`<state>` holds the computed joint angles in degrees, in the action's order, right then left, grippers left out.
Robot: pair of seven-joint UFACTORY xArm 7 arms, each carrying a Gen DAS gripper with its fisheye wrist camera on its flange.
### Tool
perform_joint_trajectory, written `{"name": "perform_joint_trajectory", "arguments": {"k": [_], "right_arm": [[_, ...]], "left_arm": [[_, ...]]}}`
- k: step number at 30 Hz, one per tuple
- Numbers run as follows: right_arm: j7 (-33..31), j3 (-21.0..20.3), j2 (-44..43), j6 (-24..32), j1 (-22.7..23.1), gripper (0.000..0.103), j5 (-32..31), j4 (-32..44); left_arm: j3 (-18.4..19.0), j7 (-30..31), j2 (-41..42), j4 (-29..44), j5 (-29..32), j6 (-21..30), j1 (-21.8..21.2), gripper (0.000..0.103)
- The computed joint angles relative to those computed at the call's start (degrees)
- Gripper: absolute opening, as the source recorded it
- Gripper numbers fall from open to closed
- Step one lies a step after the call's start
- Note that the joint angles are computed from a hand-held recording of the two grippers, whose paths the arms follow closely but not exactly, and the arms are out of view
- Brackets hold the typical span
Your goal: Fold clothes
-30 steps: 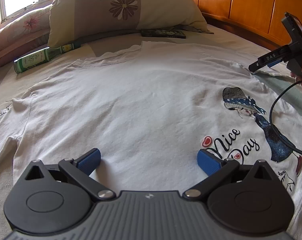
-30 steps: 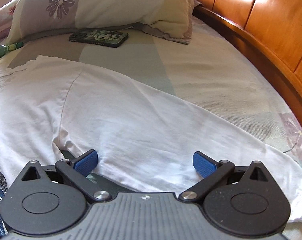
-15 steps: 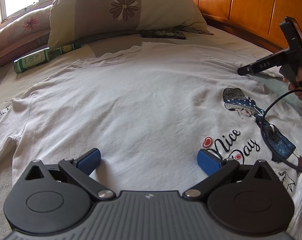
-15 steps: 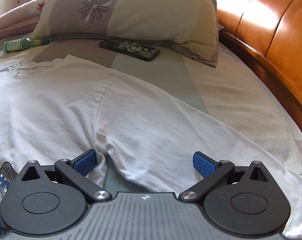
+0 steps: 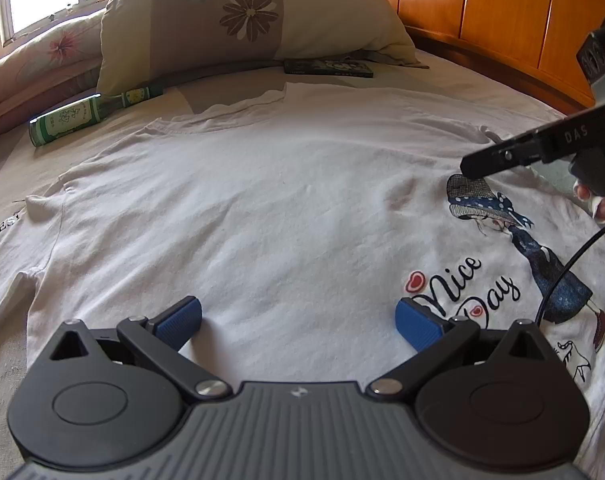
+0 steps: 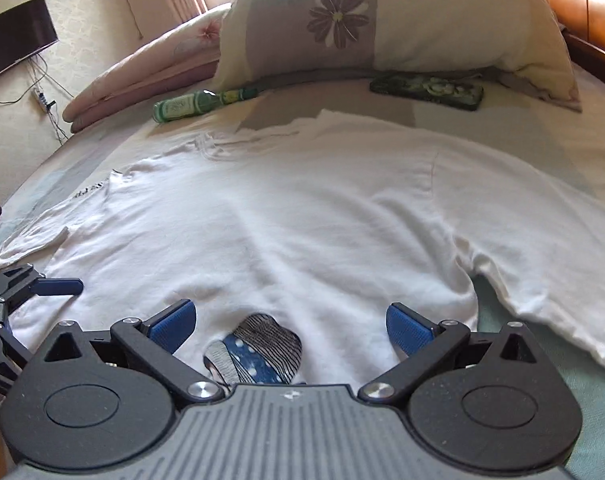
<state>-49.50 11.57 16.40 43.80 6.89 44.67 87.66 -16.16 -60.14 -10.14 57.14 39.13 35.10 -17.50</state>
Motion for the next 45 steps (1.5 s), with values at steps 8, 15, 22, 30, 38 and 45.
{"name": "perform_joint_trajectory", "arguments": {"k": [8, 15, 22, 30, 38, 45], "right_arm": [[9.1, -2.8, -7.7, -4.1, 0.2, 0.103, -3.8, -7.1], [5.7, -2.8, -10.4, -6.0, 3.3, 0.103, -0.4, -10.6], [17.0, -4.2, -7.5, -13.8, 4.6, 0.103, -13.4, -10.5], [18.8, -4.1, -22.9, -8.3, 6.4, 0.103, -14.8, -22.4], [29.6, -3.0, -30.1, -18.8, 10.7, 0.103, -25.3, -36.8], [34.7, -4.6, -30.7, -22.2, 12.9, 0.103, -28.6, -38.9]], "left_arm": [[0.2, 1.9, -0.7, -0.2, -1.4, -0.2, -0.3, 0.102], [-0.3, 6.4, -4.5, -2.4, -7.4, -0.5, -1.0, 0.102], [-1.7, 8.8, -11.5, -7.5, -14.8, 4.4, -1.2, 0.102], [-4.3, 12.0, -16.5, -10.5, -17.4, 3.1, -0.6, 0.102], [-6.3, 12.6, -19.9, -14.0, -19.5, 4.1, -2.5, 0.102], [-7.0, 13.9, -26.5, -16.3, -24.4, 11.2, -5.1, 0.102]]}}
